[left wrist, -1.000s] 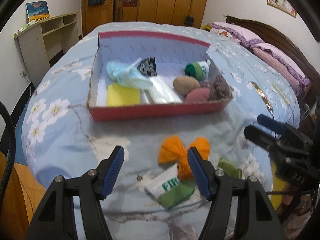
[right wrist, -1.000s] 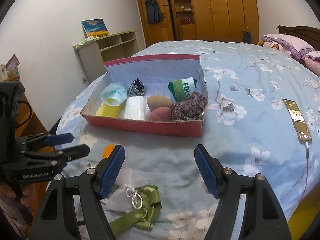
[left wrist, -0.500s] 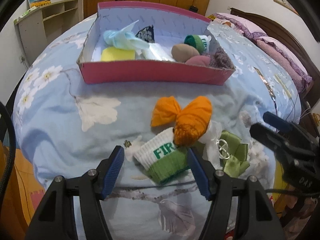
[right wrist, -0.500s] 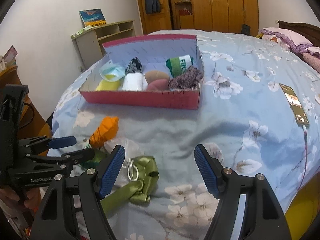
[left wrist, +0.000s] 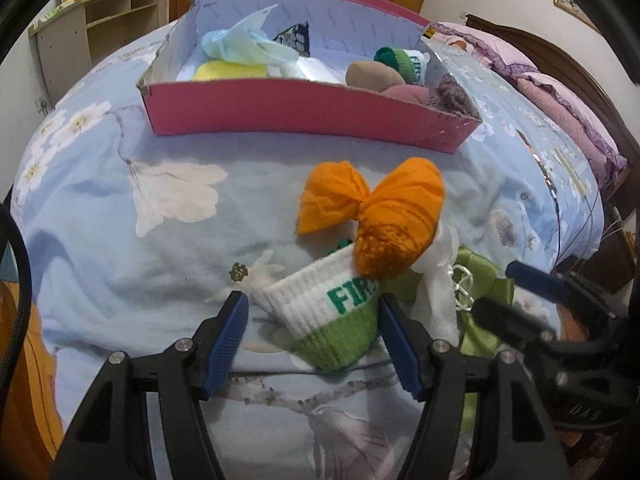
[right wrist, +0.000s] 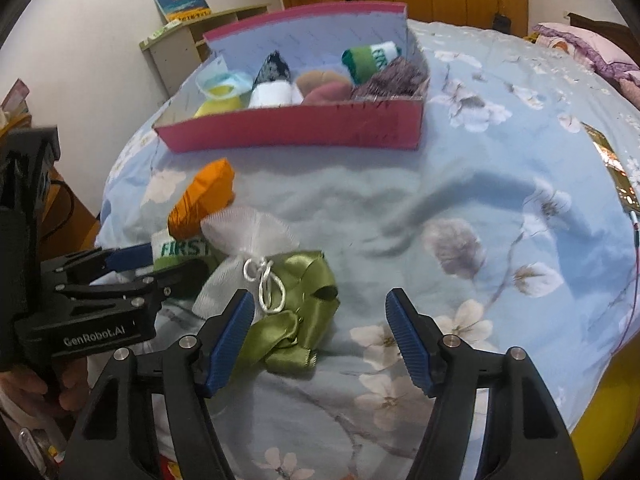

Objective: Organize soft objects
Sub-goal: 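Grasp the white-green FIRST sock with the left tool while the right tool grasps the green ribbon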

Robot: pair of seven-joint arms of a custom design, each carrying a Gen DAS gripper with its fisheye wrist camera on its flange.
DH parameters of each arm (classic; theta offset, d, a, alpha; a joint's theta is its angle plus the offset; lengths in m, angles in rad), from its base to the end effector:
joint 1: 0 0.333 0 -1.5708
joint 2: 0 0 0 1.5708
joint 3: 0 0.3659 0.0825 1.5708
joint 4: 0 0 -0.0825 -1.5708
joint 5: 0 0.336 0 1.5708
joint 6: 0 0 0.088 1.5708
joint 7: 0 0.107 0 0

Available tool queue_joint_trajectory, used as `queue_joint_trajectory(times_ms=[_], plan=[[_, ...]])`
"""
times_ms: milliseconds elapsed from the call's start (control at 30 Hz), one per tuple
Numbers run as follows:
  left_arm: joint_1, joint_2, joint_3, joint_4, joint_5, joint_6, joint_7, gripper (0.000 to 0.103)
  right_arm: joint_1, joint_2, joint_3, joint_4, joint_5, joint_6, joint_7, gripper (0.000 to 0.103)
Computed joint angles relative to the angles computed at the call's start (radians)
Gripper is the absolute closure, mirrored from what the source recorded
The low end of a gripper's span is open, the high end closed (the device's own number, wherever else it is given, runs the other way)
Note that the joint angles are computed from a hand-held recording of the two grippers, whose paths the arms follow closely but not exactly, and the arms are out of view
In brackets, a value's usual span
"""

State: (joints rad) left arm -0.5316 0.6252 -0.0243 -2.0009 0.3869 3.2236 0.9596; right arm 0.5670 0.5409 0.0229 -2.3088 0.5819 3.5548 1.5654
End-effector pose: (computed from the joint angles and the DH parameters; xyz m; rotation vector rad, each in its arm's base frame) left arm 0.5302 -0.3695 0.2879 -1.6493 2.3106 -0.8228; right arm 0.4967 0.2494 0.2751 -1.7609 1.8119 -0.4466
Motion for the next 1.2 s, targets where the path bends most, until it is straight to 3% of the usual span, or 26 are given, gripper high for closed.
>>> queue_joint_trajectory(times_ms=[100,333,467,733,867,1000,1100,1167,1200], plan=[[0.038,0.014,-0.043,0.017,0.002,-0.023,0.018,0.027,0.000,0.014,0.000,0.015,0.000,-0.031,0.001,0.033],[0.027,0.028,-0.039,0.045,0.027,-0.064,0.043,0.016,-0.008,0.029,-0.004,0.029,-0.018,-0.078,0.025,0.033],[0.045,0.031,-0.058,0.047,0.032,-0.061,0.047,0.014,-0.082,0.029,0.058,0.016,-0.065,-0.060,0.066,0.033],[0.040,0.033,-0.053,0.040,0.031,-0.042,0.056,0.012,-0.117,0.043,0.095,-0.009,-0.114,0.016,0.130,0.032],[-0.032,0.019,0.022,0.028,0.035,-0.034,0.024,0.013,-0.107,0.043,0.088,-0.025,-0.119,0.046,0.146,0.031],[-0.141,0.003,0.145,-0.001,0.043,0.007,-0.021,0.015,-0.028,0.031,0.025,-0.018,-0.058,0.019,0.115,0.032],[-0.141,-0.001,0.149,-0.016,0.034,0.031,-0.025,0.016,-0.007,0.025,0.014,-0.020,-0.039,0.021,0.095,0.032],[-0.130,-0.006,0.140,-0.029,0.020,0.049,-0.022,0.031,-0.006,0.023,0.016,-0.022,-0.033,0.023,0.089,0.032],[-0.122,-0.009,0.132,-0.034,0.013,0.048,-0.018,0.034,-0.010,0.023,0.020,-0.023,-0.033,0.026,0.088,0.032]])
